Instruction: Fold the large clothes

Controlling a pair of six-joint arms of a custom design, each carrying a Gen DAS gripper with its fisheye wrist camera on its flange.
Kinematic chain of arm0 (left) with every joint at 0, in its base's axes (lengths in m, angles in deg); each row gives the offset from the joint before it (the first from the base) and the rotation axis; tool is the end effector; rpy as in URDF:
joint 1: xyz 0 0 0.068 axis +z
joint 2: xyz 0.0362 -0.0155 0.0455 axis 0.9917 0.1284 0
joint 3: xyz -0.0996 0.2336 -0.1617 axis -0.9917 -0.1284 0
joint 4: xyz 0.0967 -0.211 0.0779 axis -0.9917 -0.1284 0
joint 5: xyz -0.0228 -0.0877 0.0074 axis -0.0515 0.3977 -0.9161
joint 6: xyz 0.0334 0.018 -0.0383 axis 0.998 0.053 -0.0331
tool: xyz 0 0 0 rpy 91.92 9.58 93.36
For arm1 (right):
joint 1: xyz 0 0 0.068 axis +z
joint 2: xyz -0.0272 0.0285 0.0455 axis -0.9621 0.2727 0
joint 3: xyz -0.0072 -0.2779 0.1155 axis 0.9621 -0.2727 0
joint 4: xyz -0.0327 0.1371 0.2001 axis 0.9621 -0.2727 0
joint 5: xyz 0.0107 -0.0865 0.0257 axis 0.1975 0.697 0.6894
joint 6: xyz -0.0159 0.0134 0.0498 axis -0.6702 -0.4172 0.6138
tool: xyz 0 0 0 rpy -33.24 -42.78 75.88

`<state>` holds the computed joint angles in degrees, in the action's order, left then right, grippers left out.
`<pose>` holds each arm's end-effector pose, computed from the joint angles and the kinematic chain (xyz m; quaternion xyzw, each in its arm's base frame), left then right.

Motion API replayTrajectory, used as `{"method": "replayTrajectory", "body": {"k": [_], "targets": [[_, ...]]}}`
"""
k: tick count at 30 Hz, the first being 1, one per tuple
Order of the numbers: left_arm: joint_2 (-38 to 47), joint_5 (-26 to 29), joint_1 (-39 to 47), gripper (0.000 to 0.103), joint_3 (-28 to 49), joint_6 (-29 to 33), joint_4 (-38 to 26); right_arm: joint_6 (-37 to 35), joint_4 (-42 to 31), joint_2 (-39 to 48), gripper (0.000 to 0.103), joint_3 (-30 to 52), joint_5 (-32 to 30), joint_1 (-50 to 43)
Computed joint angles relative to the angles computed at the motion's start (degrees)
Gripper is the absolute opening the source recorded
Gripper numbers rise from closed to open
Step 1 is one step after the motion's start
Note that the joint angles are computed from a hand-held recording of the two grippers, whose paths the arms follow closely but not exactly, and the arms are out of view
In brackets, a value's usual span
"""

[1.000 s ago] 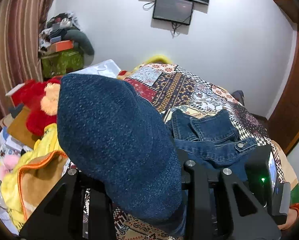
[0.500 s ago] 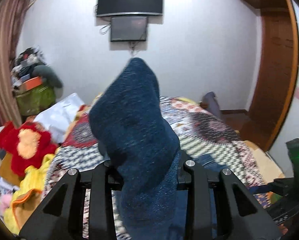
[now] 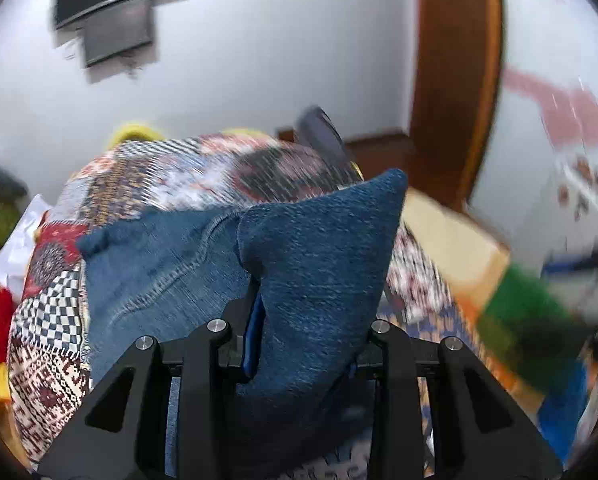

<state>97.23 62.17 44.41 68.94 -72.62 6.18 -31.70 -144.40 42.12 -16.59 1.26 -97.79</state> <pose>0.1634 -0.1108 0.2634 0.1026 0.9049 -0.0022 0.4130 0.1622 -0.0509 0.2806 -0.1018 0.9444 0.1556 0.2711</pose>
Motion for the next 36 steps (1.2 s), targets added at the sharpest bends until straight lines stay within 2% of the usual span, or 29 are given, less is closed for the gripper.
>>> {"method": "replayTrajectory", "body": {"k": [3,7,9,13,15,20,22,25,28,31,33,34,36], "targets": [[2.1,-3.4,-6.3,0.033,-2.1,-1.0,-0.9,-1.7,-1.7,0.7,0.103,0.7,-1.2,-3.8],[2.0,-0.5,-7.4,0.037,-4.6,-2.4,-2.7,-3.2,-3.7,1.0,0.103,0.7,-2.8,-5.9],[1.8,-0.5,-8.8,0.042,-4.6,-4.5,-4.2,-3.4,-4.2,0.5,0.103,0.7,-3.0,-5.8],[-2.7,3.2,-8.4,0.057,-3.6,-5.0,-7.8,-3.6,-5.0,-0.5,0.103,1.0,-4.3,-5.2],[-5.3,2.2,-9.2,0.063,-2.9,-6.4,-10.7,-3.7,-4.9,-0.3,0.103,1.1,-5.4,-4.3],[-14.6,0.1,-7.8,0.075,-0.3,-6.1,-19.8,3.6,-0.4,1.0,0.103,-0.3,-3.4,3.6],[-18.0,-1.1,-6.0,0.076,0.7,-5.4,-22.9,6.9,1.1,1.2,0.103,-0.7,-3.6,7.7],[-23.1,6.8,5.3,0.080,1.9,0.7,-25.8,11.9,4.4,0.6,0.103,-1.3,-3.3,14.5],[-26.1,11.9,17.7,0.081,1.8,8.0,-27.1,17.6,9.2,0.7,0.103,-2.1,-1.4,23.0],[-26.3,22.7,36.4,0.088,-0.1,17.7,-26.5,20.5,13.4,3.5,0.103,-3.2,0.8,29.5],[-24.1,30.8,48.5,0.088,-1.8,24.5,-26.0,21.8,16.9,7.2,0.103,-4.5,4.8,33.7],[-22.5,32.8,51.9,0.088,-2.8,26.7,-25.9,21.9,18.5,9.2,0.103,-5.2,6.9,35.1],[-19.6,33.1,55.0,0.088,-5.6,29.2,-24.4,20.9,21.2,13.0,0.103,-6.5,10.8,36.1]]}}
